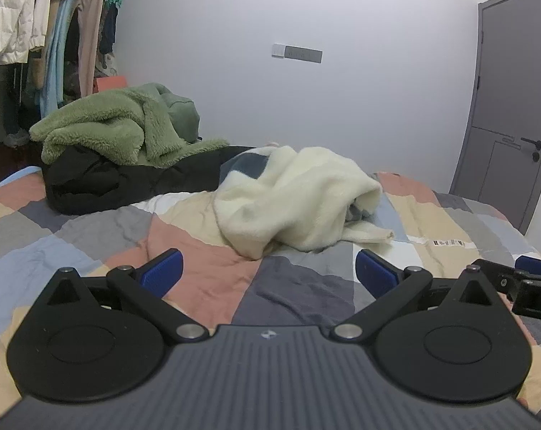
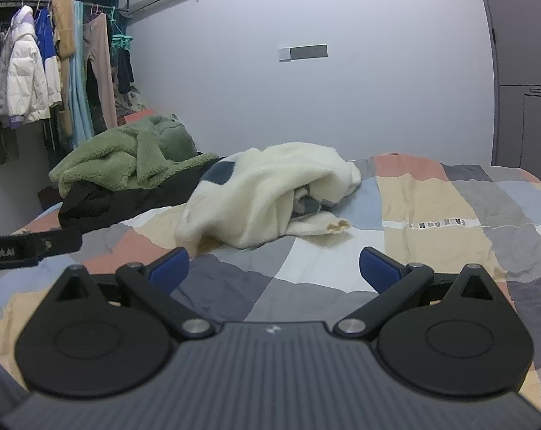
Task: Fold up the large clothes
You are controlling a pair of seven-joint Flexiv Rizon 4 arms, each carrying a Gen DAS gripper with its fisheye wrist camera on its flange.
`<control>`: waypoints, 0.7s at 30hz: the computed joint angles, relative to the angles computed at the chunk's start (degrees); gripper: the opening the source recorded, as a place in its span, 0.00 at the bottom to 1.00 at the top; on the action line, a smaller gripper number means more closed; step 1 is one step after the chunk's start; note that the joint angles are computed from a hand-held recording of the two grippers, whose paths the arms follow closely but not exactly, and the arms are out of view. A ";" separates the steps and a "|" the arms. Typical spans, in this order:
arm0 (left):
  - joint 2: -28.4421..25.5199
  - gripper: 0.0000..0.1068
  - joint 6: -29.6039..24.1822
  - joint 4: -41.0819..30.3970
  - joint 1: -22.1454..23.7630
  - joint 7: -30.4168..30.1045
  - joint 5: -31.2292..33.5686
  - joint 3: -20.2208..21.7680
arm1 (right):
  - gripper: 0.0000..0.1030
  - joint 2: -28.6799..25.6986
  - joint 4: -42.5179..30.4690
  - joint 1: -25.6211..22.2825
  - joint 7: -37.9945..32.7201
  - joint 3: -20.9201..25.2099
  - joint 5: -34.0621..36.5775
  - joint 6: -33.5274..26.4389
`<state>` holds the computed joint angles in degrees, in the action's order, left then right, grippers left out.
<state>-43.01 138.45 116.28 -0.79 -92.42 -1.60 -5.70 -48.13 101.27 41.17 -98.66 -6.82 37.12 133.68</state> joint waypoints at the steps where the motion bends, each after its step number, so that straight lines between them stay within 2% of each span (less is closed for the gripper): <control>1: 0.04 0.96 0.22 0.15 -0.44 0.17 -0.47 0.21 | 1.00 0.08 0.13 -0.19 0.14 0.20 -0.24 0.17; 21: 1.31 0.96 0.26 2.26 -3.59 -0.98 -5.39 0.60 | 1.00 0.56 3.60 -3.28 2.47 3.70 -4.22 5.50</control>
<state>-41.71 138.71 118.54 -4.38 -93.40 -6.99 -5.10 -47.57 104.88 37.89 -96.19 -3.11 32.91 139.18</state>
